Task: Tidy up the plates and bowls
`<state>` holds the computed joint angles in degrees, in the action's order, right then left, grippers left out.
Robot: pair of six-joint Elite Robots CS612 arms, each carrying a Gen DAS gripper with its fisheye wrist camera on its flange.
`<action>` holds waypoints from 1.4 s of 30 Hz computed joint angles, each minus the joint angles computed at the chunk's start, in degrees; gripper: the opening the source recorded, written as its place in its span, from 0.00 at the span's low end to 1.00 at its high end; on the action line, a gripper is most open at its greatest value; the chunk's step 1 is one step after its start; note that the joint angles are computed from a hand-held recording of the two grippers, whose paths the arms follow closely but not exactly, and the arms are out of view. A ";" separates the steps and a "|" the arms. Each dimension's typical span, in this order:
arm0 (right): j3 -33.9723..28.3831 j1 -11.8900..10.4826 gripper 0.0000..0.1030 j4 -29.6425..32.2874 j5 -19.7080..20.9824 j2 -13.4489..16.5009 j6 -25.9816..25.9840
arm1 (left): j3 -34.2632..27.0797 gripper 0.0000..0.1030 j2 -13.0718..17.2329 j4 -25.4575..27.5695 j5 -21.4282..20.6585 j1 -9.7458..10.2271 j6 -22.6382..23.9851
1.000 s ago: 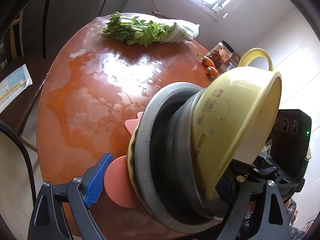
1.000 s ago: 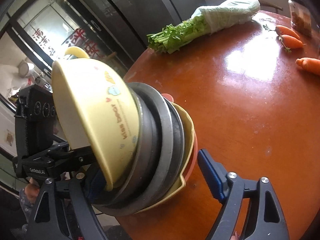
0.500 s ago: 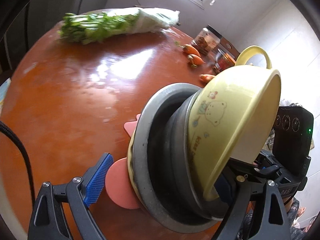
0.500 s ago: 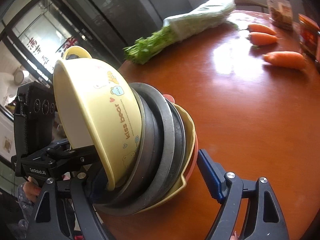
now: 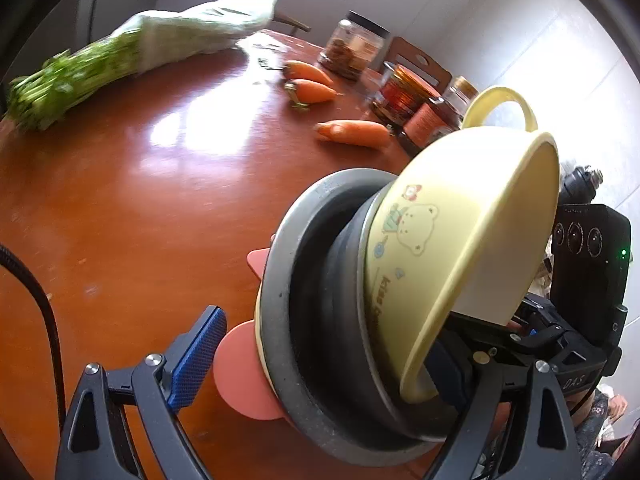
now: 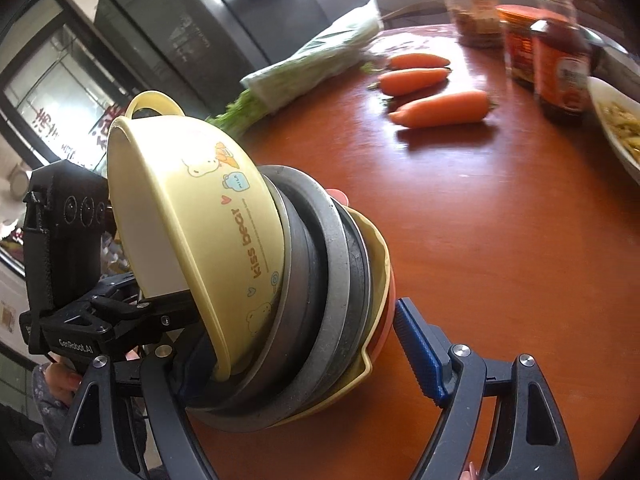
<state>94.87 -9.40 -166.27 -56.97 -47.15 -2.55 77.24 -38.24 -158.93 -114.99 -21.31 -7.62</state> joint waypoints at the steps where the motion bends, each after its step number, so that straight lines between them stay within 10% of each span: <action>1: 0.38 -0.37 0.80 -0.31 -0.20 -0.21 0.18 | 0.00 0.90 -0.01 -0.13 0.24 -0.35 0.04; 42: 2.31 -1.38 0.79 -4.16 -4.17 -1.83 3.91 | -0.21 0.83 -0.45 -3.67 6.88 -3.02 3.22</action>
<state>97.18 -10.78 -170.43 -61.14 -48.98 1.36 77.03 -38.69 -162.60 -108.11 -24.33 -4.39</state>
